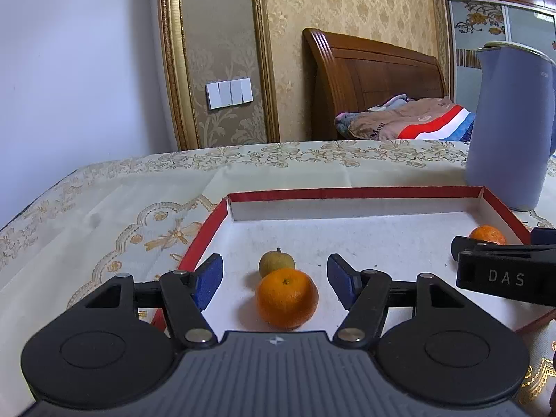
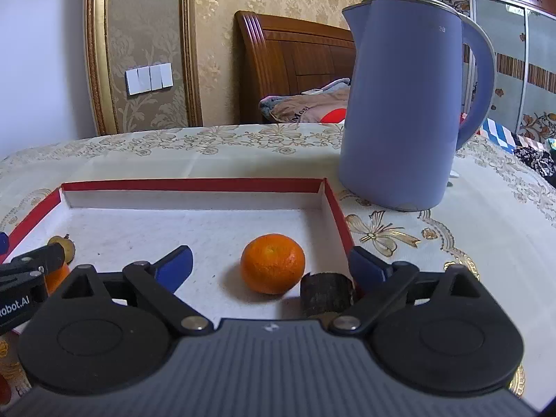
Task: Organize fruits
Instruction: 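Open both grippers to drop the yellow-green fruit and mandarin into the tray, then withdraw both tools from the tray back toward the fruit row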
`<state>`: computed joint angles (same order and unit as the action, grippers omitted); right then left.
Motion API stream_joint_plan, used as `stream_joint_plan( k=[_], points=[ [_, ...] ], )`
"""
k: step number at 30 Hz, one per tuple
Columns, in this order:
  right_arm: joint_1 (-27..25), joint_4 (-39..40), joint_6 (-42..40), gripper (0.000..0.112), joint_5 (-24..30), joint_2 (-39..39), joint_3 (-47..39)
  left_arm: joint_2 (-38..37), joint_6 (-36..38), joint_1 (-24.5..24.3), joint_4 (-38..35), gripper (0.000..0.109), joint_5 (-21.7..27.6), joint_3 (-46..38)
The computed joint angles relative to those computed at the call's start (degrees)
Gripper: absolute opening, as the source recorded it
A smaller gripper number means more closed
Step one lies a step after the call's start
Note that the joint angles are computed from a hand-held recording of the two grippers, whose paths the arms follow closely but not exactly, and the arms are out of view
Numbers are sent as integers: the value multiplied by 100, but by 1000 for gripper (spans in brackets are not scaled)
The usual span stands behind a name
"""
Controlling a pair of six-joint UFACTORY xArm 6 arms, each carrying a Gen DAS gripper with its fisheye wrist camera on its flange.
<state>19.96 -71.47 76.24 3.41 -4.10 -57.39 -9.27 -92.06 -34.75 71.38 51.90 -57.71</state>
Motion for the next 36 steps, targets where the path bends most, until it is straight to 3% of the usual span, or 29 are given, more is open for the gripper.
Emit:
stream_joint_plan(
  k=[9, 21, 30, 34, 36],
  points=[
    [-8, -307, 335, 101, -59, -191, 168, -349, -161, -177, -4, 66, 49, 351],
    [-186, -1212, 1486, 103, -262, -712, 544, -910, -382, -452, -96, 66, 198, 868],
    [-267, -777, 1140, 103, -494, -1310, 1277, -1397, -510, -743, -180, 66, 420, 1326],
    [-368, -192, 614, 103, -680, -1709, 1812, -1707, -650, -742, -253, 66, 374, 1586],
    [-426, -670, 1051, 103, -731, -1892, 1910, -1824, -692, -750, -329, 66, 389, 1676]
  ],
)
